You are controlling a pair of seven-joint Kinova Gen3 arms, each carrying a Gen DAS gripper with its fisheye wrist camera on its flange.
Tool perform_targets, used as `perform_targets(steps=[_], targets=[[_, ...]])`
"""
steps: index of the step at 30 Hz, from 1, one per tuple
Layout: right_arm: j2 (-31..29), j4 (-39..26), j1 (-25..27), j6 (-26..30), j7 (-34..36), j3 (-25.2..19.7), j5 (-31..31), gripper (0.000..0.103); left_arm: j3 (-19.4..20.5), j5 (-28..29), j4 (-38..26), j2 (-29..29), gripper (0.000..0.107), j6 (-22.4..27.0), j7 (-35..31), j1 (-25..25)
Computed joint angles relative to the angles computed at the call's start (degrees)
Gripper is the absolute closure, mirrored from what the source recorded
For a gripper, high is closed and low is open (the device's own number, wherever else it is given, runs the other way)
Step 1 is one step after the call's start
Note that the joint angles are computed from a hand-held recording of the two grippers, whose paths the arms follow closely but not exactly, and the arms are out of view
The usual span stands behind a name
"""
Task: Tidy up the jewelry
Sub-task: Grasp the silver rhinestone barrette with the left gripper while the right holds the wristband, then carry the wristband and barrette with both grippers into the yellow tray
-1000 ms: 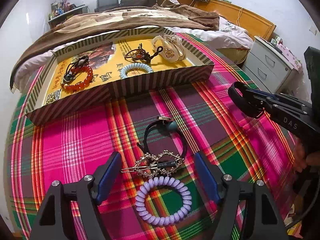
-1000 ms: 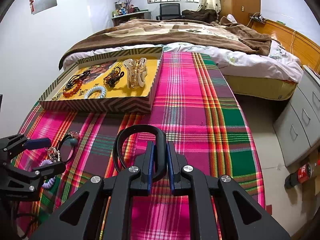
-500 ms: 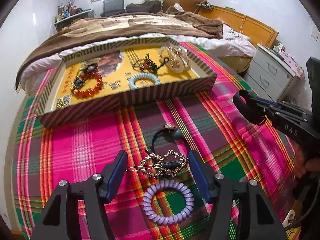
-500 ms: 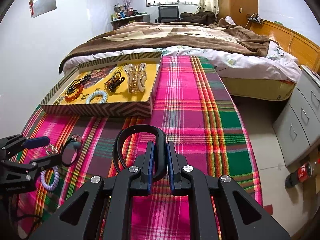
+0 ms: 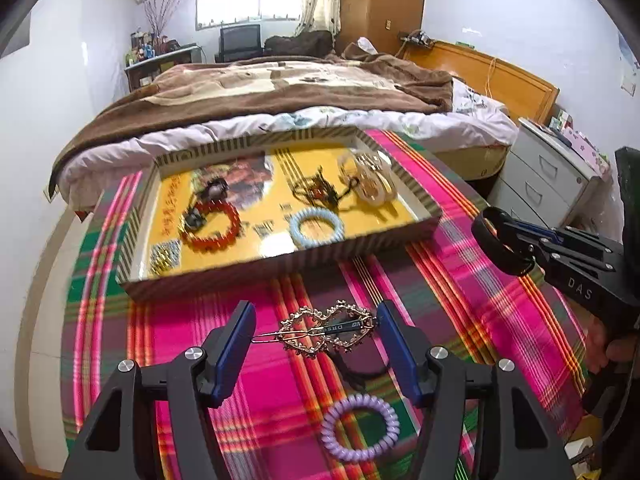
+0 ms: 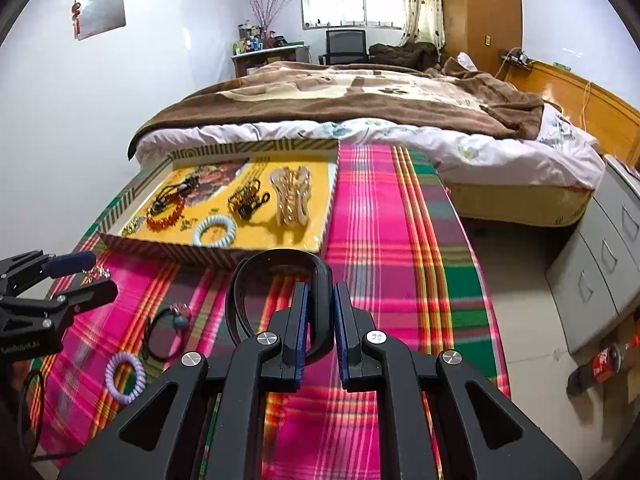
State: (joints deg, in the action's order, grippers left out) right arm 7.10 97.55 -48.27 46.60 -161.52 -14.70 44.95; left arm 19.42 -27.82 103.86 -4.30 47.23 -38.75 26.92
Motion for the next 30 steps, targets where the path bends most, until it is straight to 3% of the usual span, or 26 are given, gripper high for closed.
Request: perform_targets(steps=[8,17,30], targets=[[2.5,-5.0,0.8,-0.8,3.6,1.7,-0.2,0.090,-2.4,0.3,-2.0,0.3,0.045,-1.4,-3.1,-2.9],[8.6,-14.9,2.2,-2.3,12.5,5.9,-4.8,0.090,-6.4,1.5,-7.1,5.0,0.045,-3.8,-7.8,-5.8],[22.9,-34.6,6.6,1.4,32.4,10.2,-21.1,0.090,-13.6,7.2,-18.2,18.6,0.044,-4.0,-15.7,-5.5]])
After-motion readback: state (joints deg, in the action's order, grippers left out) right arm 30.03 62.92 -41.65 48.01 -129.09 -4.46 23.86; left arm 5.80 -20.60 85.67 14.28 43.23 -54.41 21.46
